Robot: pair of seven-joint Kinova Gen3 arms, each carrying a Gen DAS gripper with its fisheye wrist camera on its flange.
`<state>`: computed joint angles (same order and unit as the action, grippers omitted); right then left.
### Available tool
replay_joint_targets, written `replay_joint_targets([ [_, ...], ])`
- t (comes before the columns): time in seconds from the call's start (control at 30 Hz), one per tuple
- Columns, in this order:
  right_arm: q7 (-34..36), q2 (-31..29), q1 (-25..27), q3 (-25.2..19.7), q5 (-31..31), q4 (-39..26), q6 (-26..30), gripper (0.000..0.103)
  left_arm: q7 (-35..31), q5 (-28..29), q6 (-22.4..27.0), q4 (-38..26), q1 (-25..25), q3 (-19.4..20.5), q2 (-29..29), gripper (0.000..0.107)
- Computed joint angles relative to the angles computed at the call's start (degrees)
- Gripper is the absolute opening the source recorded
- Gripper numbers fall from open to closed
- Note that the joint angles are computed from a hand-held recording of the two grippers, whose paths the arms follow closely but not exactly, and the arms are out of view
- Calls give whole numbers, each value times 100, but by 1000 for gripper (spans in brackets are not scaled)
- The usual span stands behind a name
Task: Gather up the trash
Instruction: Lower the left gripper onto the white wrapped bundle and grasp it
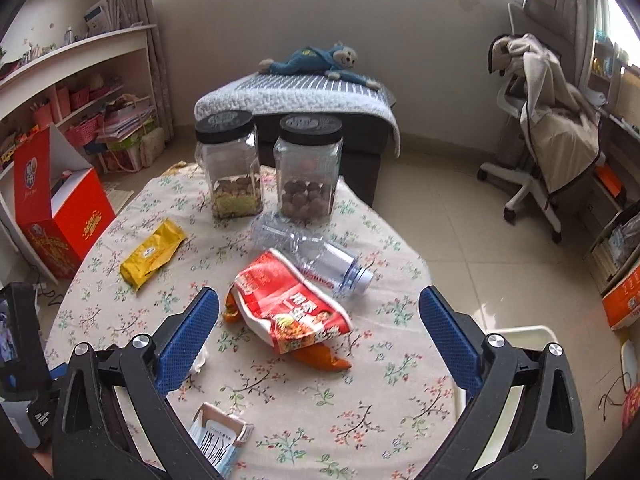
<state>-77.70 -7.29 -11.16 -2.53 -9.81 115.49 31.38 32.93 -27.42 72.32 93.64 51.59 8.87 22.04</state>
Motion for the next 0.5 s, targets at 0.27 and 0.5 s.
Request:
replay_joint_targets([
  [0.27, 222, 744, 157, -10, -546, -205, 1025, 96, -627, 452, -817, 193, -366, 22, 106, 78],
  [0.5, 319, 806, 132, -110, -698, -317, 1029, 96, -949, 166, -1219, 331, -200, -57, -26, 46],
])
